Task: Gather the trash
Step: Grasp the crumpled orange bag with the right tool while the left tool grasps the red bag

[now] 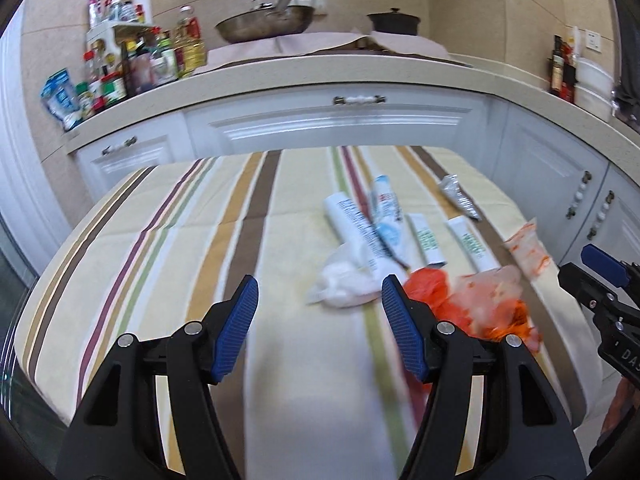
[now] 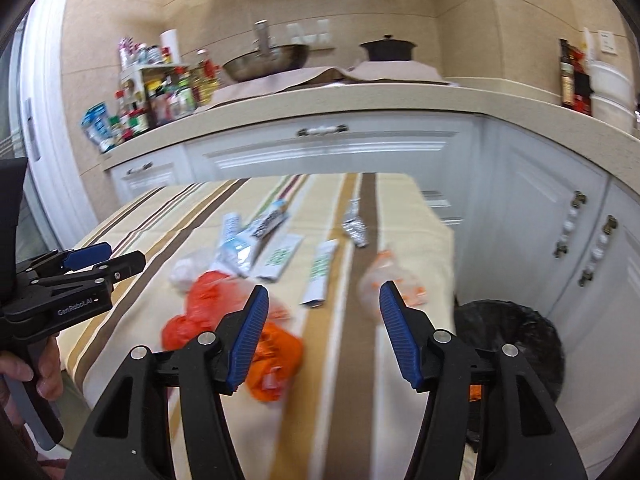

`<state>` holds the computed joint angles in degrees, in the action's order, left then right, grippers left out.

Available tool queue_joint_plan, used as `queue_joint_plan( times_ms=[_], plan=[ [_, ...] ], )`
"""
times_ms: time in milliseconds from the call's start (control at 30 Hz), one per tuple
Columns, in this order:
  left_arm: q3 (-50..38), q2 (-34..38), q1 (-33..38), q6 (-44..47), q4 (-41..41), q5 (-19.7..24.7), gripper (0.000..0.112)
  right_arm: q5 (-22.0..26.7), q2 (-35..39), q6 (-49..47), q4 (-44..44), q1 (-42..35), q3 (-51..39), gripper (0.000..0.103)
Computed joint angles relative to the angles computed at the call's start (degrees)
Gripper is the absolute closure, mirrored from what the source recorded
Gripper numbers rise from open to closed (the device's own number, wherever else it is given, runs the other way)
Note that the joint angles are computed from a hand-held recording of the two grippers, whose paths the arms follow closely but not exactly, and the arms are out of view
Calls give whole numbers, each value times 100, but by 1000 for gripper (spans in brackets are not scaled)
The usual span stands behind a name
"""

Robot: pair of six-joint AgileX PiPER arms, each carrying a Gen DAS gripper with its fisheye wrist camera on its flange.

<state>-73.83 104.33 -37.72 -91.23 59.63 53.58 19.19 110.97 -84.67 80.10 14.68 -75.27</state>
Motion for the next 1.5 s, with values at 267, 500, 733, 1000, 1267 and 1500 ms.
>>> queue_joint_plan(
  times_ms=[267, 500, 733, 1000, 1267, 1500],
  plan=[
    [758, -359, 94, -476, 143, -197, 50, -76, 207, 718, -751, 355, -37, 45],
    [893, -383, 115, -579, 176, -392, 49, -168, 388, 1545, -1595, 486, -150, 50],
    [681, -150, 33, -443, 89, -566, 48, -112, 338, 1209, -1339, 434, -23, 64],
    [415, 35, -175, -391, 136, -828, 41, -257, -46, -121, -58, 156, 509, 65],
    [-157, 562, -345, -38, 88, -855, 38, -77, -72, -633, 532, -106, 726, 65],
    [-451, 898, -372, 273, 33, -817, 57, 141, -35, -734, 651, -223, 768, 65]
  ],
)
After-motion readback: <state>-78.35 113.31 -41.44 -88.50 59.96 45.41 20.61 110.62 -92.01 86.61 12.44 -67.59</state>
